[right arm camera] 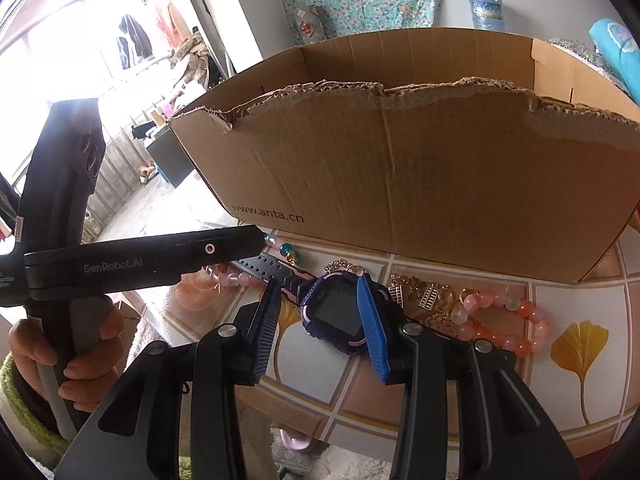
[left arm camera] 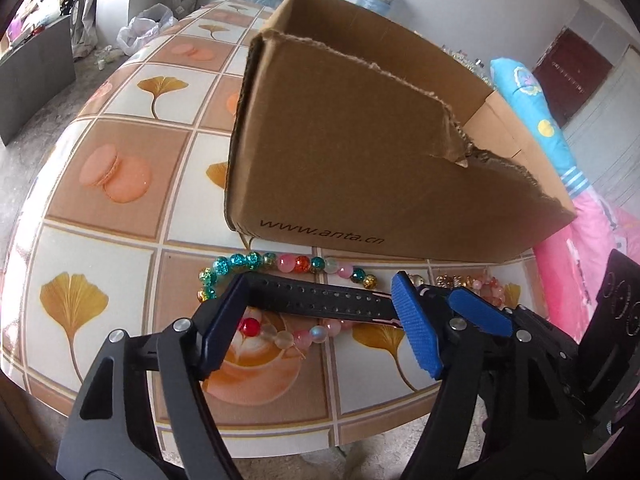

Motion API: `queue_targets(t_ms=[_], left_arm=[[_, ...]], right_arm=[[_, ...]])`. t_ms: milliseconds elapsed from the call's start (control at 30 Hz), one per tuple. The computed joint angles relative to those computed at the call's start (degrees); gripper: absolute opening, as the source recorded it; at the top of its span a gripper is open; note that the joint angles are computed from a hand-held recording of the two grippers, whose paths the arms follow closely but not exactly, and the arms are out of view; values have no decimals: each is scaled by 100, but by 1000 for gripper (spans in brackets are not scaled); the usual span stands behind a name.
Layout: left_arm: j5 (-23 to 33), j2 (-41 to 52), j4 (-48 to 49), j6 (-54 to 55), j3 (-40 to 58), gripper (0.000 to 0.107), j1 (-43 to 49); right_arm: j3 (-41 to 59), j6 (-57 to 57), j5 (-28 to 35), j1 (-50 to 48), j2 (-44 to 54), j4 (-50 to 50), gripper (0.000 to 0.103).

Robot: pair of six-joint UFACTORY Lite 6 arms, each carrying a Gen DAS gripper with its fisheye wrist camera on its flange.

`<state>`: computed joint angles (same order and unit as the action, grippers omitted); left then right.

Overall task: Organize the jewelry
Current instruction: 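Close the left tool on the black smartwatch strap and lift it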

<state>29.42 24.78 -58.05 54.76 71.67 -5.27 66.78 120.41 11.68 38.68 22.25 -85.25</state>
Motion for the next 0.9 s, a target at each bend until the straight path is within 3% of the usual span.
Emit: queue_targets(t_ms=[267,433,533,667,767,833,900], left_arm=[[-346,77,1655,-1973,324,69,-317],[-383,196,2011,-2377,479,70,-427],[-329,223,1666,-2073,503,72,-404],[441,268,254,-750,505,72,-56],[510,58,-308,-120,256,71,-12],[358,-152,-376,93,90,66,-97],[112,-245,-202,55,29,53,-264]], right_arm=[[-263,1345,-64,0,-158,-1267,39],[-375,2003,-123,-52,-227,-1929,39],[-416,2400,-142,-63,-246,-2303,39],[-554,2810,-161,-86,-350,-2705,39],[-693,3181,-149,-99,-447,-3068,39],[-781,3315,-135,-109,-512,-3221,39],[-802,3314,-119,-104,-524,-3239,39]])
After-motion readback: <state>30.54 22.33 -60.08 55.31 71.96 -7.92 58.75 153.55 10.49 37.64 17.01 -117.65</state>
